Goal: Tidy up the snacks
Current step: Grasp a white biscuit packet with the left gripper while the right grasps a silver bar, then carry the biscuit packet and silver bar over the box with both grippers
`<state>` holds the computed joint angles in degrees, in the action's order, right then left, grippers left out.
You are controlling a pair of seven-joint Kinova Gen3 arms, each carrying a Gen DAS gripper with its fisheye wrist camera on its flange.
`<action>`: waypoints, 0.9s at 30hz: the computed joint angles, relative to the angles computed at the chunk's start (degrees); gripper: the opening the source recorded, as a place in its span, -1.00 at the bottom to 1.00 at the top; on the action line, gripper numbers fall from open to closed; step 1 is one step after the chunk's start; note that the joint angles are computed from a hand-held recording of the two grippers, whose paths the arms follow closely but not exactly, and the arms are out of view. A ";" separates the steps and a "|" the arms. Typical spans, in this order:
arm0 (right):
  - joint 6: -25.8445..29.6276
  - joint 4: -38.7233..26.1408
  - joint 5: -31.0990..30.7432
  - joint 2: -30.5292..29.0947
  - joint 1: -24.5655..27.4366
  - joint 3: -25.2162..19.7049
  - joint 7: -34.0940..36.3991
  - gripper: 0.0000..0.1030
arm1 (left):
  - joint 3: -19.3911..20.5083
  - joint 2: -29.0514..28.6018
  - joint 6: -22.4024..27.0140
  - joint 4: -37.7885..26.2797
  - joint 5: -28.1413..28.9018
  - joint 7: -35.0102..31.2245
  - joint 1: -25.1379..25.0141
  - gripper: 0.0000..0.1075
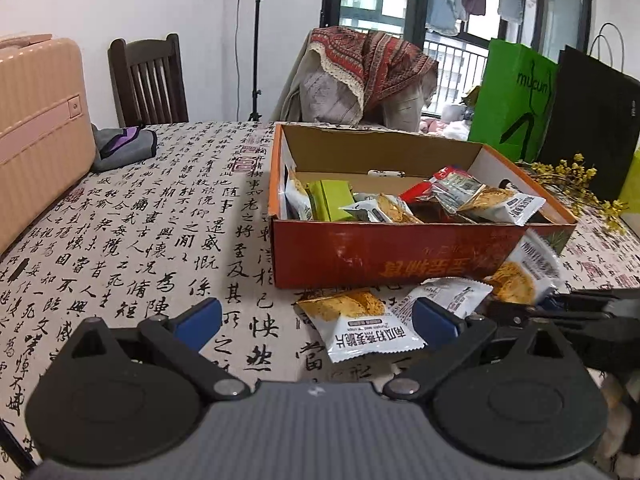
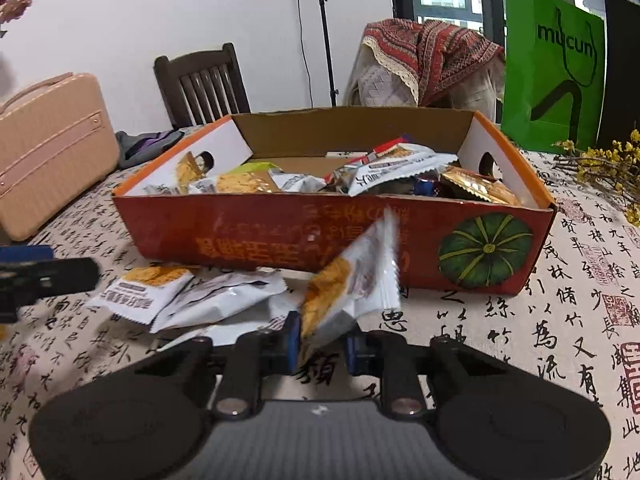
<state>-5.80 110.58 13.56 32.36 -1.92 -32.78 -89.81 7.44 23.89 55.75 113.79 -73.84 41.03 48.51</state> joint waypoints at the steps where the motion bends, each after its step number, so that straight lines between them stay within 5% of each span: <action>1: -0.73 0.68 0.46 -0.04 1.01 -1.00 0.11 -0.67 | -0.03 0.38 0.22 -0.46 0.29 -0.17 -0.07 0.92; 8: -7.80 6.27 4.69 -1.97 5.17 -3.08 -3.83 -0.68 | -1.73 2.27 -2.51 -3.92 4.94 -1.92 -1.91 0.92; 11: -11.36 8.66 6.39 -3.27 5.52 -1.95 -5.82 -0.68 | -2.89 2.41 -6.10 -3.64 4.72 -0.14 -2.46 0.92; 16: -15.97 11.76 9.17 -4.87 5.58 0.59 -9.05 -0.68 | -4.33 5.47 -4.64 -8.25 9.71 -5.16 -2.23 0.91; 19: -19.50 13.98 9.22 -5.83 3.81 4.12 -9.83 -0.68 | -5.49 6.09 -5.53 -8.83 10.22 -6.54 -1.45 0.61; 21: -21.25 15.22 10.17 -6.11 3.28 5.83 -10.91 -0.68 | -6.07 6.23 -6.22 -8.84 10.43 -7.45 -1.12 0.07; 24: -22.94 16.41 12.16 -6.45 2.91 7.79 -13.13 -0.68 | -7.30 5.15 -8.31 -6.92 8.57 -5.58 -0.29 -0.20; 27: -24.90 17.38 14.08 -6.93 2.42 9.63 -15.16 -0.68 | -7.81 3.89 -9.47 -4.22 5.46 -1.01 0.78 -0.21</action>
<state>-30.70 127.96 27.64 25.44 0.49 -23.15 -104.97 -0.37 27.78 46.28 109.57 -68.38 40.02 49.29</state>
